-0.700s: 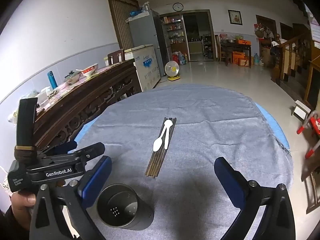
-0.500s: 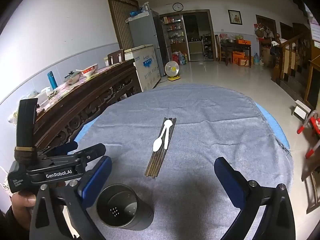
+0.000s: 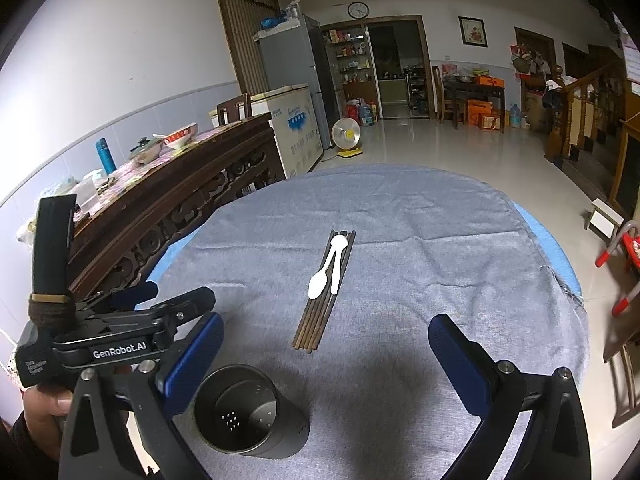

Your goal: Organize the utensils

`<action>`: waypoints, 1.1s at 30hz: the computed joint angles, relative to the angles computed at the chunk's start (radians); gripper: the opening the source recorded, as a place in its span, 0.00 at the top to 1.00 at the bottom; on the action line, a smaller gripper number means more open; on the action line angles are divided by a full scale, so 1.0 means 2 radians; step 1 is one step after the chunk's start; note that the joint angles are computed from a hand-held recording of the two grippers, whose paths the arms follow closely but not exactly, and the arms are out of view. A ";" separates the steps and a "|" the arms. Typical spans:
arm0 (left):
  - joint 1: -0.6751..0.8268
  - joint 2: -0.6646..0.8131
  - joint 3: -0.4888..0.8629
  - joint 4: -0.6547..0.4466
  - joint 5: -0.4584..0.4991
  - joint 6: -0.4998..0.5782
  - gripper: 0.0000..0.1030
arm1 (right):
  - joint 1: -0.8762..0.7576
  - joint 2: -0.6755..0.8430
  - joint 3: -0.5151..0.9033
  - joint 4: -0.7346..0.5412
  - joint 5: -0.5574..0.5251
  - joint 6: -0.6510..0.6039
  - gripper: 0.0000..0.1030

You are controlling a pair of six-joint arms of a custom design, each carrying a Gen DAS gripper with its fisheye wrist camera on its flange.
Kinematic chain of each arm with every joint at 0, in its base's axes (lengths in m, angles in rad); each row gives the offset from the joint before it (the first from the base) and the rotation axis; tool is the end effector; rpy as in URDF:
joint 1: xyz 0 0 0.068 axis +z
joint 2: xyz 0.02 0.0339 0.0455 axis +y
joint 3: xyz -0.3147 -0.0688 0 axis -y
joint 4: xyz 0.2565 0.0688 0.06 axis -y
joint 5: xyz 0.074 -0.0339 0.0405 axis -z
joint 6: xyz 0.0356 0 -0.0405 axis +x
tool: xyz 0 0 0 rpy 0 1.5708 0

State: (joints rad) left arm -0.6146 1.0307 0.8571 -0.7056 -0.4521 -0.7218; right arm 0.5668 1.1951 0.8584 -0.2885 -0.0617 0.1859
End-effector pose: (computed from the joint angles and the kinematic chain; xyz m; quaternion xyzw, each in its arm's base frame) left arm 0.1632 -0.0962 0.3165 -0.1250 0.9115 -0.0391 0.3899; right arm 0.2142 0.1389 0.3140 -0.1822 0.8711 0.1928 0.4132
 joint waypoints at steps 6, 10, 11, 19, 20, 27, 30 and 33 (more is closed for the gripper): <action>0.006 -0.004 -0.002 0.001 0.006 0.003 0.00 | 0.006 0.002 0.003 -0.005 0.006 0.003 0.00; 0.011 -0.002 -0.002 0.003 0.012 0.005 0.00 | 0.004 0.004 0.005 -0.010 0.003 0.005 0.00; 0.011 -0.002 -0.002 0.003 0.012 0.005 0.00 | 0.004 0.004 0.005 -0.012 0.002 0.006 0.00; 0.005 0.005 0.000 0.000 0.012 -0.001 0.00 | 0.006 0.007 0.010 -0.016 0.008 -0.005 0.00; 0.005 0.006 0.000 0.000 0.014 -0.001 0.00 | 0.005 0.008 0.011 -0.017 0.007 -0.006 0.00; 0.008 0.007 -0.001 0.003 0.018 0.004 0.00 | 0.008 0.008 0.009 -0.012 0.005 -0.001 0.00; 0.010 0.008 0.000 0.003 0.020 0.003 0.00 | 0.004 0.007 0.008 -0.011 -0.004 0.004 0.00; 0.012 0.008 0.000 0.002 0.021 0.004 0.00 | 0.006 0.006 0.004 -0.001 -0.005 0.008 0.00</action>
State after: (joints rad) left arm -0.5912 1.0457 0.8580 -0.7021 -0.4110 -0.7129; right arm 0.5790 1.2075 0.8669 -0.2898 -0.0716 0.2019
